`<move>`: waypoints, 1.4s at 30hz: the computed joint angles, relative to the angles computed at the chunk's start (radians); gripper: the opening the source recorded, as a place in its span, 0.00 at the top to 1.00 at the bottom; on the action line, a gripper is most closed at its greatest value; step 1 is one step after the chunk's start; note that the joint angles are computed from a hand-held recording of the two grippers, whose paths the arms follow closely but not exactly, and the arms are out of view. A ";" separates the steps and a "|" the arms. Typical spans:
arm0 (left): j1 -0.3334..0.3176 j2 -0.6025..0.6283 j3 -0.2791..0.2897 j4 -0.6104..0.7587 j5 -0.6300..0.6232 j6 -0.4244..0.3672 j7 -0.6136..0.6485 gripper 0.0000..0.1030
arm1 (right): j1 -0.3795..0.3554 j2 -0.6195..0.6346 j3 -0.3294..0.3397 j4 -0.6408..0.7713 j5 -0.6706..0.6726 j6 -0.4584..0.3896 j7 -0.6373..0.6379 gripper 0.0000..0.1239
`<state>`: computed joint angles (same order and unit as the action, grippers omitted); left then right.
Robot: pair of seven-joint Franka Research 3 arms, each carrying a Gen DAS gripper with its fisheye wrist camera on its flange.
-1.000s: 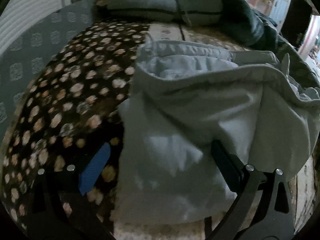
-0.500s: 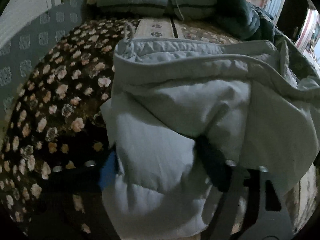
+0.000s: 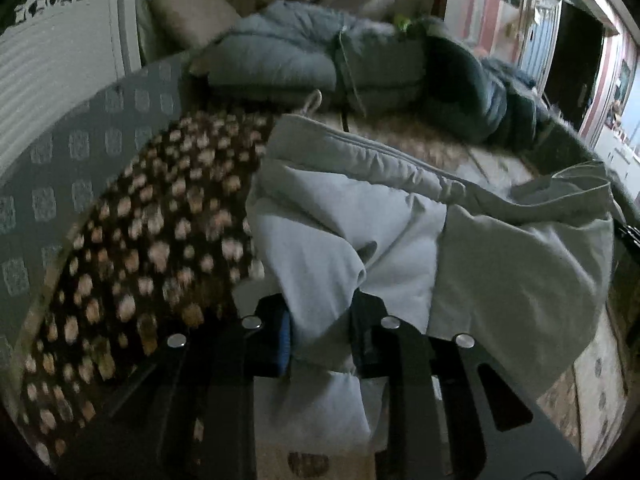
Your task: Fold large clothes
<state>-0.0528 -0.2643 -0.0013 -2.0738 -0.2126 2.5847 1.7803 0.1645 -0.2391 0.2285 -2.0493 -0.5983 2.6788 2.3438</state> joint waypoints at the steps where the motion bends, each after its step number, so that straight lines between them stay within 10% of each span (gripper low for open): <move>1: 0.006 0.032 -0.003 0.042 0.013 -0.006 -0.013 0.79 | -0.012 0.044 0.010 0.061 -0.033 -0.014 0.001 0.88; 5: 0.068 0.232 -0.030 0.269 0.130 -0.124 -0.130 0.78 | 0.010 0.226 -0.028 0.275 -0.059 -0.110 0.008 0.89; 10: 0.131 0.476 -0.063 0.480 0.144 -0.381 -0.242 0.75 | 0.016 0.474 -0.083 0.480 0.295 -0.362 -0.146 0.88; 19: 0.166 0.428 -0.089 0.406 0.135 -0.368 -0.222 0.68 | 0.058 0.408 -0.178 0.313 0.490 -0.258 -0.189 0.85; 22: 0.149 0.371 -0.085 0.341 0.219 -0.334 -0.245 0.41 | 0.070 0.384 -0.190 0.312 0.557 -0.278 -0.265 0.72; 24: 0.134 0.366 -0.087 0.334 0.270 -0.293 -0.275 0.22 | 0.072 0.342 -0.193 0.264 0.602 -0.250 -0.295 0.46; 33: 0.096 0.223 -0.098 0.248 0.313 -0.235 -0.310 0.18 | 0.086 0.205 -0.164 0.172 0.396 -0.216 -0.163 0.42; 42: -0.013 0.282 -0.153 0.363 0.310 -0.317 -0.386 0.05 | 0.181 0.381 -0.132 0.424 0.445 -0.302 -0.130 0.39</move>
